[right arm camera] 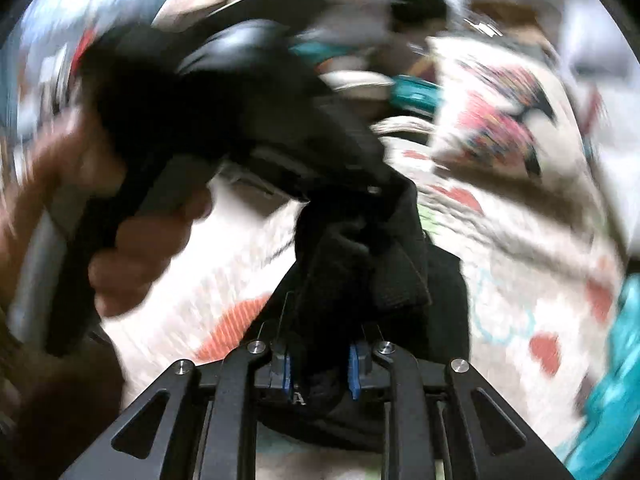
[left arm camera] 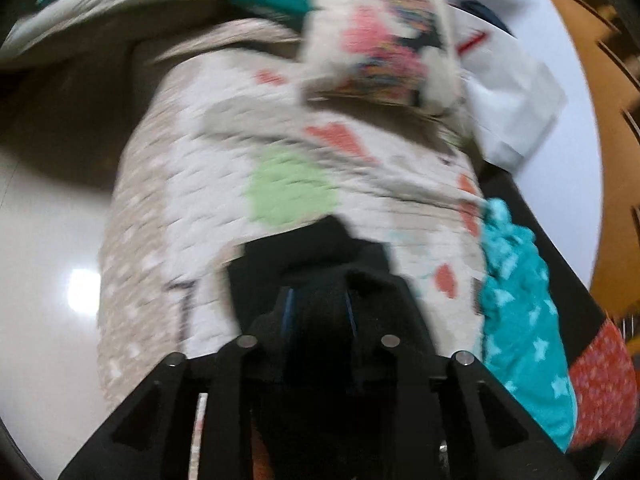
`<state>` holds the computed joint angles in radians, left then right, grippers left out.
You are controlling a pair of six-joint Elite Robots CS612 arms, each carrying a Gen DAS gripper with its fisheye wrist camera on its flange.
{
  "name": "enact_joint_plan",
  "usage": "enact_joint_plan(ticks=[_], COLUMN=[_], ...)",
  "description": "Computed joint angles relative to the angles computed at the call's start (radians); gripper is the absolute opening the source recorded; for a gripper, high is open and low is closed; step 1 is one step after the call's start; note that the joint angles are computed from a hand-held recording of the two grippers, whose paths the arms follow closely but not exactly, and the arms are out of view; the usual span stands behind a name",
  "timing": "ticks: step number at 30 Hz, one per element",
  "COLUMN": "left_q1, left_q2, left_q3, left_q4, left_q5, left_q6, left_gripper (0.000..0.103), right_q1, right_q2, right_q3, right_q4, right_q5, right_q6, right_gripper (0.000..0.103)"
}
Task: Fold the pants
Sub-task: 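Fold the held pants edge over with the right gripper and release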
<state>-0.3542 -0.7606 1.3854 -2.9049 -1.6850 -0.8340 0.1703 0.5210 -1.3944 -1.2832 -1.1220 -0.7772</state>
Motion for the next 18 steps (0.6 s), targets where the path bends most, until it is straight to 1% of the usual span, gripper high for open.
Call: enact_joint_plan(ticks=[1,2,3,4,5,6,9,11,13,14,16,18], left_q1=[0.009,0.015,0.019,0.022,0.025,0.027,0.030,0.032,0.030,0.025,0.018,0.011], left_q2=[-0.003,-0.006,-0.010,-0.015,-0.022,-0.030,-0.054,-0.063,-0.071,-0.076,-0.078,-0.076], left_q3=[0.023,0.040,0.054,0.068,0.084,0.099,0.140,0.162,0.177,0.185,0.187,0.188], left_q4=[-0.027,-0.048,-0.064,-0.078,-0.088,-0.091,-0.100,-0.124,-0.134,-0.133,-0.129,-0.138], left_q5=[-0.018,-0.035,-0.043,-0.046,-0.045,-0.041,-0.018,-0.013,0.008,0.031,0.054,0.070], left_q6=[-0.031,-0.052,-0.066,-0.075,-0.078,-0.076,-0.083,-0.107,-0.131,-0.145,-0.163,-0.182], left_gripper=[0.027,0.034,0.043,0.045,0.048,0.049,0.050,0.050,0.050,0.050,0.050,0.050], right_q1=[0.010,0.021,0.025,0.027,0.027,0.023,0.009,-0.006,-0.023,-0.035,-0.050,-0.058], right_q2=[0.020,0.046,0.061,0.073,0.074,0.076,0.068,0.044,0.024,0.012,-0.005,-0.020], right_q3=[-0.018,-0.043,-0.061,-0.077,-0.080,-0.092,-0.106,-0.099,-0.094,-0.094,-0.087,-0.058], right_q4=[-0.016,-0.039,-0.048,-0.041,-0.030,-0.006,0.047,0.114,0.164,0.192,0.205,0.169], right_q5=[-0.035,-0.070,-0.086,-0.089,-0.081,-0.068,-0.047,-0.021,0.006,0.022,0.036,0.027], right_q6=[-0.046,-0.105,-0.143,-0.179,-0.191,-0.204,-0.238,-0.254,-0.256,-0.247,-0.202,-0.109], right_gripper=[0.032,0.039,0.052,0.058,0.067,0.070,0.071,0.071,0.071,0.071,0.071,0.071])
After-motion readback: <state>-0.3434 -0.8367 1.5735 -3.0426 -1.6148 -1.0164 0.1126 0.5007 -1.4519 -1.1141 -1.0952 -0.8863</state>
